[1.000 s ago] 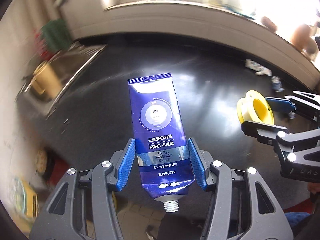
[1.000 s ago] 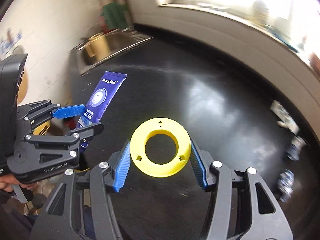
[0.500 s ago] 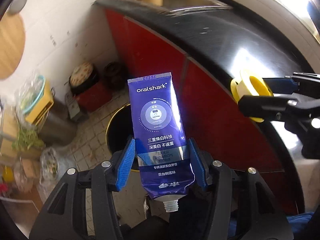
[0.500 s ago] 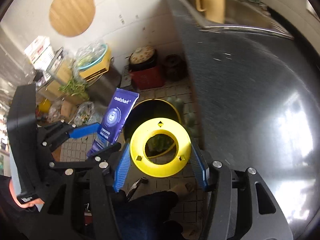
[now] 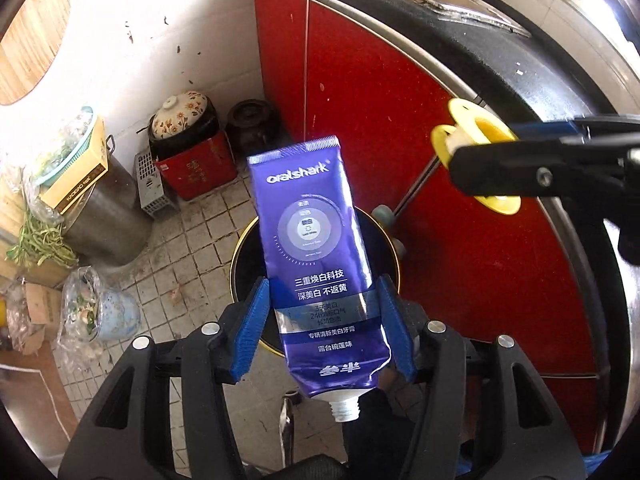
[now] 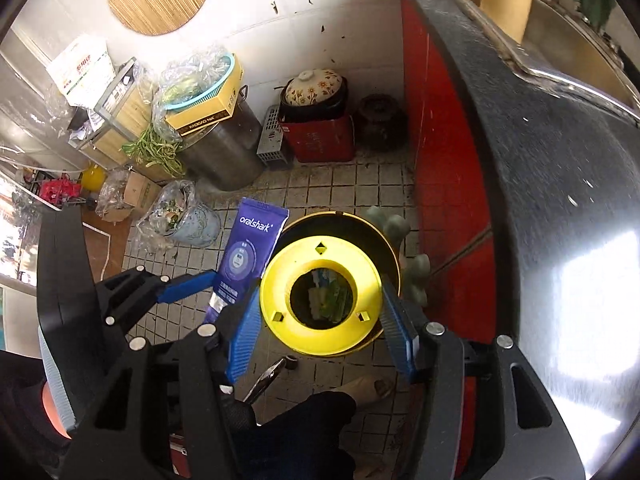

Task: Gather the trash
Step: 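Open both tools to drop the tube and tape roll into the bin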

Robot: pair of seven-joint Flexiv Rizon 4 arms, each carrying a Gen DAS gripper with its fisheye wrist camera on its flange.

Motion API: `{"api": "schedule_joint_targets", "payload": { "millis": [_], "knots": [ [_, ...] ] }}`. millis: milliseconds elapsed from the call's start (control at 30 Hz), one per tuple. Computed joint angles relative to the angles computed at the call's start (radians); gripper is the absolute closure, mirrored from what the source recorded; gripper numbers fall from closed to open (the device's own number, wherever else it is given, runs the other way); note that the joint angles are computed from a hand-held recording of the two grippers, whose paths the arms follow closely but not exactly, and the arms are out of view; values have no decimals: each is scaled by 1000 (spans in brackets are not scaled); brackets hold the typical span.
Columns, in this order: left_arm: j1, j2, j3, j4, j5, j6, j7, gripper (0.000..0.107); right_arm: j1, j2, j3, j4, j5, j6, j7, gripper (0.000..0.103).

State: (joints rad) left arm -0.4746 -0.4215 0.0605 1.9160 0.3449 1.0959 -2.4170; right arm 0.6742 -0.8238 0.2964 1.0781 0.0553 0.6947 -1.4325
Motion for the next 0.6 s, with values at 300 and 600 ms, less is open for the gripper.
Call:
{"api": "schedule_joint_targets", "payload": {
  "millis": [300,600],
  "knots": [
    [-17,17,6,-29,33,-51,-16,20,-54,109,1,126,33,65,6,21],
    [-93,-28,-81,-263,88,-139,82,11,-153,507,-83,657,-72,278,255,12]
  ]
}}
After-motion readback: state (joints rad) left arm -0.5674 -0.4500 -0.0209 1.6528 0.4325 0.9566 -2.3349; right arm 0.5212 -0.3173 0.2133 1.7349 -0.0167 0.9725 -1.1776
